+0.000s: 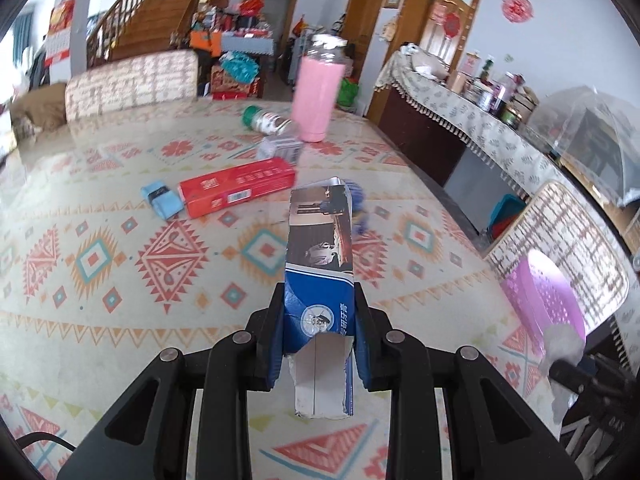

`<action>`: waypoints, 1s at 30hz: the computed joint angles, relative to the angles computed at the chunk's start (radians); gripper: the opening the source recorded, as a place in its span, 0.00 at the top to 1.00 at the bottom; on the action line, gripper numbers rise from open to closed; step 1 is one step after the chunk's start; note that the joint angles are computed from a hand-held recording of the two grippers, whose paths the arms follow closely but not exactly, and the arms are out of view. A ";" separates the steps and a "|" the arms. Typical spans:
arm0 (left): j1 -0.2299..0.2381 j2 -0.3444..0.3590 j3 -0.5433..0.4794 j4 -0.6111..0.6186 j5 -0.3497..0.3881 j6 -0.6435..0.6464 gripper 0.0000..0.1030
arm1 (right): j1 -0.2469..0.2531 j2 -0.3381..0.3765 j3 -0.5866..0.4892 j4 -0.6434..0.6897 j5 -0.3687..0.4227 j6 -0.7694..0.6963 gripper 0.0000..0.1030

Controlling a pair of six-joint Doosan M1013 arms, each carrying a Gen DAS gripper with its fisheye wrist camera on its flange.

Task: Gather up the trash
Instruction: 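Carry the box and plastic bag over the lilac basket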

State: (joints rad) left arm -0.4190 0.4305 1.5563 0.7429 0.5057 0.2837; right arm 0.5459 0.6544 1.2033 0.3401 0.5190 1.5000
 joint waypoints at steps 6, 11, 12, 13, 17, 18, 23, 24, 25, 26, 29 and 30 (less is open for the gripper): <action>-0.068 0.006 -0.035 0.076 0.098 0.020 0.73 | -0.016 -0.036 0.069 0.041 -0.065 -0.024 0.53; -0.112 0.019 -0.068 0.114 0.170 0.055 0.73 | -0.022 -0.050 0.100 0.073 -0.101 -0.050 0.53; -0.116 0.021 -0.073 0.113 0.176 0.063 0.73 | -0.024 -0.052 0.104 0.077 -0.106 -0.053 0.53; -0.121 0.023 -0.078 0.113 0.184 0.071 0.73 | -0.026 -0.054 0.108 0.083 -0.110 -0.058 0.53; -0.134 0.036 -0.102 0.091 0.202 0.114 0.73 | -0.037 -0.067 0.132 0.117 -0.134 -0.079 0.53; -0.136 0.039 -0.107 0.086 0.203 0.123 0.73 | -0.040 -0.070 0.139 0.125 -0.139 -0.085 0.53; -0.150 0.058 -0.139 0.067 0.217 0.174 0.73 | -0.057 -0.082 0.164 0.154 -0.162 -0.101 0.53; -0.151 0.061 -0.144 0.064 0.216 0.182 0.73 | -0.061 -0.083 0.168 0.160 -0.165 -0.102 0.53; -0.152 0.064 -0.150 0.056 0.214 0.193 0.73 | -0.065 -0.085 0.173 0.169 -0.169 -0.109 0.53; -0.153 0.070 -0.160 0.044 0.212 0.209 0.73 | -0.069 -0.087 0.178 0.177 -0.173 -0.113 0.53; -0.156 0.086 -0.185 0.015 0.208 0.245 0.73 | -0.081 -0.090 0.186 0.192 -0.181 -0.118 0.53; -0.156 0.092 -0.195 0.001 0.205 0.260 0.73 | -0.085 -0.091 0.188 0.196 -0.183 -0.120 0.53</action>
State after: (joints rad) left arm -0.5752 0.5222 1.3617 0.7442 0.7109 0.5436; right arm 0.4611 0.5633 1.3913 0.5360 0.3357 1.3801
